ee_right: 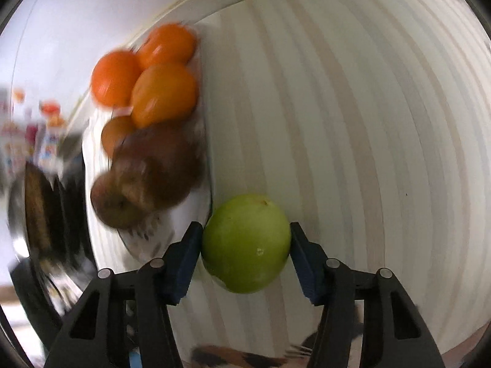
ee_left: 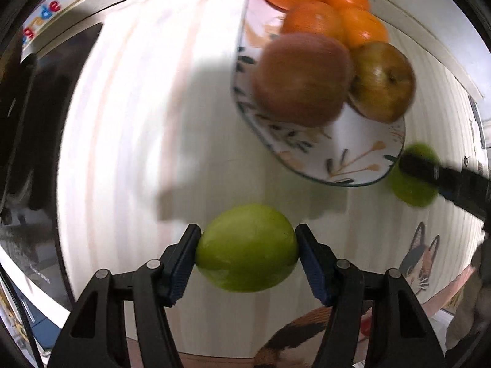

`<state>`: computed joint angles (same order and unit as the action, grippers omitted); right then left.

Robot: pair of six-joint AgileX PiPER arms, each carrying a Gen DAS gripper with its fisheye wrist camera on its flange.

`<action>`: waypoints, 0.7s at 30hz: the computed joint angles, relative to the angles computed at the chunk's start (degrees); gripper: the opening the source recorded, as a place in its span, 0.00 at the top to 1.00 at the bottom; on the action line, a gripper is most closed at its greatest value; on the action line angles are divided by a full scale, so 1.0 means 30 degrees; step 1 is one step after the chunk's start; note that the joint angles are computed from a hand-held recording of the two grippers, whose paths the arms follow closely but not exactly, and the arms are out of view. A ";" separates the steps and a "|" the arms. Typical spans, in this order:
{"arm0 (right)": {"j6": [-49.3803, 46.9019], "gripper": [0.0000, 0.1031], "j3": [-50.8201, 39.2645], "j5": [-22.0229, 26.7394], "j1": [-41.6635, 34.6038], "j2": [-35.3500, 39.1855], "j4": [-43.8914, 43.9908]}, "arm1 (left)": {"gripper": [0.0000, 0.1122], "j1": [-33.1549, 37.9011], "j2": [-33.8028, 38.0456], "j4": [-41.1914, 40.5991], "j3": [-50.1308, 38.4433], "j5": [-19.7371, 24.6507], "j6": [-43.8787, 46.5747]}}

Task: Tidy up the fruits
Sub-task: 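Grasp a green fruit with the left tool while the right tool grasps the other green fruit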

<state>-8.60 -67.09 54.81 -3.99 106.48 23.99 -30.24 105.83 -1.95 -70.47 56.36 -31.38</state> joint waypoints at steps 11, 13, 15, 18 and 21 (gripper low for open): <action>0.0127 0.42 0.2736 -0.0332 0.3703 -0.2307 -0.2826 | 0.46 -0.1454 -0.1135 0.0397 0.2541 -0.1270 -0.1215; -0.0166 0.42 0.2934 -0.0262 0.3049 -0.2420 -0.2362 | 0.46 -0.1686 -0.1058 0.0448 0.2518 -0.1345 -0.1455; -0.0595 0.42 0.3189 -0.0216 0.2354 -0.2737 -0.1875 | 0.46 -0.1859 -0.1026 0.0423 0.2531 -0.1340 -0.1631; -0.1050 0.42 0.3387 -0.0122 0.1616 -0.2936 -0.1604 | 0.46 -0.1086 -0.0185 0.0473 0.1019 -0.0673 -0.0840; -0.1496 0.42 0.3552 -0.0011 0.0768 -0.3205 -0.1307 | 0.46 -0.0966 -0.0185 0.0460 0.0725 -0.0369 -0.0774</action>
